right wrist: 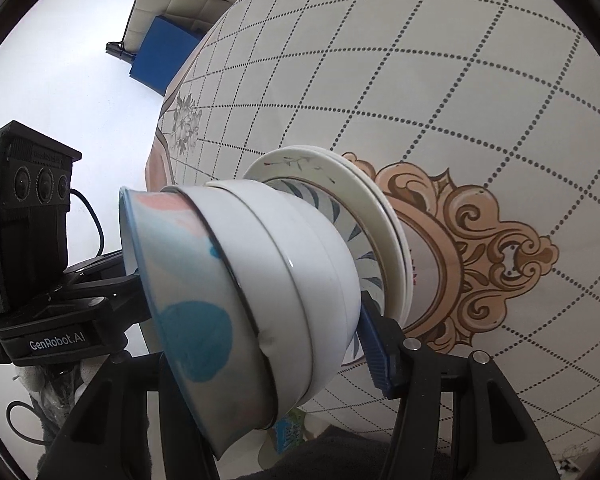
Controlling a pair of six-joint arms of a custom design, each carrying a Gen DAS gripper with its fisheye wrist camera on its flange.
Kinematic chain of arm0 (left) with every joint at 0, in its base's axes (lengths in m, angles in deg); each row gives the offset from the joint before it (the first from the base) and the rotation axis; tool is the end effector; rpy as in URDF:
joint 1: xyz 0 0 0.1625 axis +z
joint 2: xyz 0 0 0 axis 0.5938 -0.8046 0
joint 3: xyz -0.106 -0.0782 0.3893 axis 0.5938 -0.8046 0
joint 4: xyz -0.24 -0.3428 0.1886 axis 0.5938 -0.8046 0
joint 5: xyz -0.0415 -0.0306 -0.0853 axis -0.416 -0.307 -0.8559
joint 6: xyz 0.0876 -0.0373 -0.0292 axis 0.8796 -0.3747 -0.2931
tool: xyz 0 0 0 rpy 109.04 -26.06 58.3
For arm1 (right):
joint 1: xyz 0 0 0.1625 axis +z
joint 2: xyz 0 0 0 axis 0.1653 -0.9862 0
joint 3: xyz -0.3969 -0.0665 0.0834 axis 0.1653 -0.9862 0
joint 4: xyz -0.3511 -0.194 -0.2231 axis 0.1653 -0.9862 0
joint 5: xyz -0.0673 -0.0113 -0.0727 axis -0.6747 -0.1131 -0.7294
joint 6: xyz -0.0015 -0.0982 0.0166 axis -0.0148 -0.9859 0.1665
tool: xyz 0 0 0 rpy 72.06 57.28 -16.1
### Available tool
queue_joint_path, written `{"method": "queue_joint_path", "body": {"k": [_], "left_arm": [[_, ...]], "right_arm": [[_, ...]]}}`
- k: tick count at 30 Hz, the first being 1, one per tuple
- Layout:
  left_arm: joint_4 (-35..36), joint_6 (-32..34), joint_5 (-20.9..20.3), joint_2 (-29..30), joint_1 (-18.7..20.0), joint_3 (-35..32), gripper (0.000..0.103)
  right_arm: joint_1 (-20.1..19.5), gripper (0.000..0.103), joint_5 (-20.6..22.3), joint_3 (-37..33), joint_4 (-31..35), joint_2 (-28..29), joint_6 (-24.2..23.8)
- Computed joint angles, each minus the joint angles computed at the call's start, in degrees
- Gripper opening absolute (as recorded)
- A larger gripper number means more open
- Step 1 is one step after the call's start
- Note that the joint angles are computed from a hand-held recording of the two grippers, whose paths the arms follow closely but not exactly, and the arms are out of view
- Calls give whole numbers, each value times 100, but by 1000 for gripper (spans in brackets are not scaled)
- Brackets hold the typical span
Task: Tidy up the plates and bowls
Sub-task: 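Carry the bowl stack with both grippers over the plate stack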
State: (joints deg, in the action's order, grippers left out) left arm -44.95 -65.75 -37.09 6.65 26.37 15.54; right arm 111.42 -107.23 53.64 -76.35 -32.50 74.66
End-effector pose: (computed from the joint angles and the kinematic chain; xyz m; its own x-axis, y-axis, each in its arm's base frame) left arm -0.1458 -0.6438 0.4237 -0.8191 0.4375 -0.3711 0.2043 0.8269 0.5239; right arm 0.4593 -0.5177 0.0207 -0.8842 0.4572 -0.0957 0.4663 0.8761 -0.1226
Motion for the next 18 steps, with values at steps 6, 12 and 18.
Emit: {"method": "queue_joint_path", "body": {"k": [6, 12, 18], "left_arm": [[43, 89, 109, 10, 273, -94, 45], [32, 165, 110, 49, 474, -134, 45], [-6, 247, 126, 76, 544, -168, 45]], "right_arm": [[-14, 58, 74, -416, 4, 536, 17], [-35, 58, 51, -700, 134, 850, -69], [-61, 58, 31, -844, 234, 975, -118]]}}
